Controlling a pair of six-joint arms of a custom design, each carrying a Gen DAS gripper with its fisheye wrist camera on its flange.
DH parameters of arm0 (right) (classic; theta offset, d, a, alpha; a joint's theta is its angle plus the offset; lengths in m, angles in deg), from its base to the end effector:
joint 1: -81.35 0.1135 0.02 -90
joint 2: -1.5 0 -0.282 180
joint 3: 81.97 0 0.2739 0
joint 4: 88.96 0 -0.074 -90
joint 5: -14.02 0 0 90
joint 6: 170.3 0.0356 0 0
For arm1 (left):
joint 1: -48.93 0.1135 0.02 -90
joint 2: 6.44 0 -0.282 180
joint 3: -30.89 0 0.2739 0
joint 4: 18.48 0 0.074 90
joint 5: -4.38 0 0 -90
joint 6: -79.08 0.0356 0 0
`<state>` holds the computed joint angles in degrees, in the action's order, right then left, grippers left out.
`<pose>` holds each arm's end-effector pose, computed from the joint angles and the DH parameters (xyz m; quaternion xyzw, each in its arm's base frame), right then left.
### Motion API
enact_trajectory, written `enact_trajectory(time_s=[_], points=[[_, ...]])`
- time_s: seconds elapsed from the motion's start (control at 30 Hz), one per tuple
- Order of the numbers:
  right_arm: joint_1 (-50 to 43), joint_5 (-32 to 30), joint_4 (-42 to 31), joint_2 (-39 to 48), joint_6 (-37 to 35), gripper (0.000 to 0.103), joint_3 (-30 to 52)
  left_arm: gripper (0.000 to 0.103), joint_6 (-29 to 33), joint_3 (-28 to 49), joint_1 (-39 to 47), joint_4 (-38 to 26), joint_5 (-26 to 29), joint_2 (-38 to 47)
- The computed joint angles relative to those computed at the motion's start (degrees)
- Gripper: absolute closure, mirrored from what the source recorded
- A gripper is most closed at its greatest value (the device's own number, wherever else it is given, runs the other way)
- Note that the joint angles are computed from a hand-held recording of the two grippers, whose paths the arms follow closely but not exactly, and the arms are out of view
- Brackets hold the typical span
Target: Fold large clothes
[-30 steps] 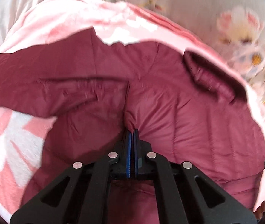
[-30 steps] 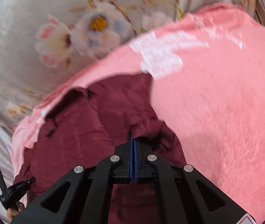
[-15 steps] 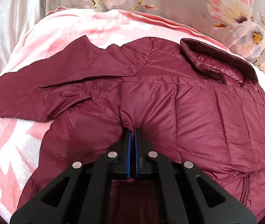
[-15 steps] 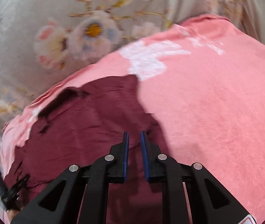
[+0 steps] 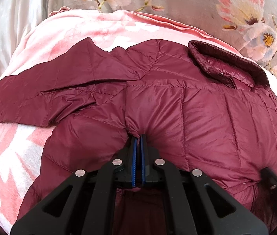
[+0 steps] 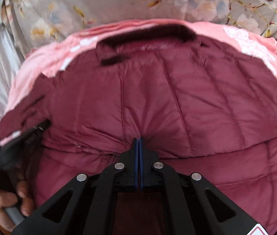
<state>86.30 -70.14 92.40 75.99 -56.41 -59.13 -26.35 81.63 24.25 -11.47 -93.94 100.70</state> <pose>0.1841 0.0123 0.0863 0.1716 0.9237 0.0381 0.3404 0.2982 -0.1313 0.0719 0.0503 0.9344 -0.0548 0.3484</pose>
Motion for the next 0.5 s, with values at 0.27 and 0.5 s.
enact_trajectory(time_s=[0.27, 0.5], points=[[1.8, 2.23, 1.58, 1.04, 0.47, 0.103, -0.7, 0.094, -3.21, -3.89, 6.3, 4.71, 11.16, -2.25], [1.3, 2.23, 1.58, 1.38, -0.16, 0.103, -0.39, 0.049, -2.56, -8.1, 30.38, 1.16, 18.97, -13.04]])
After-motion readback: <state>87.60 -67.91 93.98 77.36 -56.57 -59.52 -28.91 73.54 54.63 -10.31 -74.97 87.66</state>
